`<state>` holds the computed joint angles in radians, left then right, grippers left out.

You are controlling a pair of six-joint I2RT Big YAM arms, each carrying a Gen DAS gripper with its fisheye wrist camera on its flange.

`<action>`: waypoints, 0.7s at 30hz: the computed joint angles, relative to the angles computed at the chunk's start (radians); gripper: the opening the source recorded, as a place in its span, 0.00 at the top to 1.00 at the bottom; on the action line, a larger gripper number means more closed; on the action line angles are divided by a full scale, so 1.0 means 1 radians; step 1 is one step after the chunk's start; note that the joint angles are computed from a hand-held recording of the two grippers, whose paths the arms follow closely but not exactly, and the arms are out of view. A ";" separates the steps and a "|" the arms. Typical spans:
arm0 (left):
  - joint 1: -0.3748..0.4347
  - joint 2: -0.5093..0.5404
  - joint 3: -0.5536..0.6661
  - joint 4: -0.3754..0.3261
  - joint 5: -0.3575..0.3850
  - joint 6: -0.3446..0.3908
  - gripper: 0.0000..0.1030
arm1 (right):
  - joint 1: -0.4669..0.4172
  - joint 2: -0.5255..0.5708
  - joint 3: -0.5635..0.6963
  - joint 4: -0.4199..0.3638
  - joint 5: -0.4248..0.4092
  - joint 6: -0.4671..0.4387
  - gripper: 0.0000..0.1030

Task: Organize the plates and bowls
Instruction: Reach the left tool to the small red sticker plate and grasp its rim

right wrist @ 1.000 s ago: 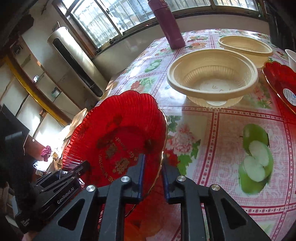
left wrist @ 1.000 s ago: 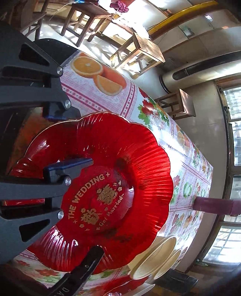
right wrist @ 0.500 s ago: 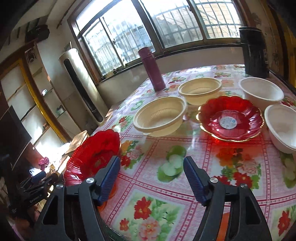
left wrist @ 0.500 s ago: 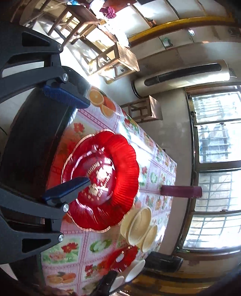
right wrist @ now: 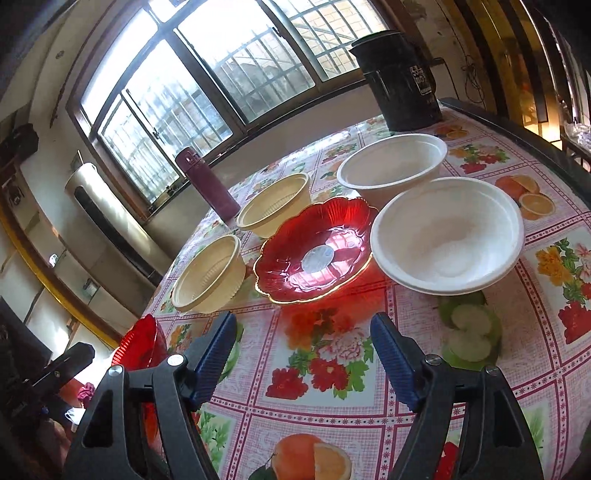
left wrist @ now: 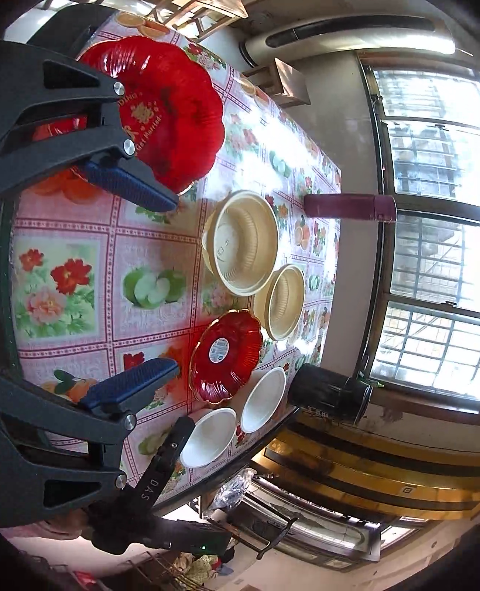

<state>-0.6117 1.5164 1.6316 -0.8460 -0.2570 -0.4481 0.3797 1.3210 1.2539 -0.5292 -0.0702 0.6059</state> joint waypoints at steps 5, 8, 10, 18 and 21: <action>0.017 0.156 0.215 -0.147 0.139 -0.036 0.20 | -0.082 0.094 0.049 0.039 -0.243 0.126 0.25; 0.035 0.226 0.301 -0.206 0.213 -0.105 0.20 | -0.106 0.141 0.082 0.041 -0.303 0.160 0.25; 0.050 0.273 0.355 -0.234 0.267 -0.148 0.20 | -0.119 0.159 0.090 0.054 -0.330 0.184 0.25; 0.055 0.433 0.550 -0.360 0.267 -0.202 0.21 | -0.170 0.185 0.076 0.128 -0.353 0.278 0.24; 0.050 0.463 0.579 -0.371 0.276 -0.204 0.21 | -0.170 0.193 0.074 0.152 -0.359 0.293 0.24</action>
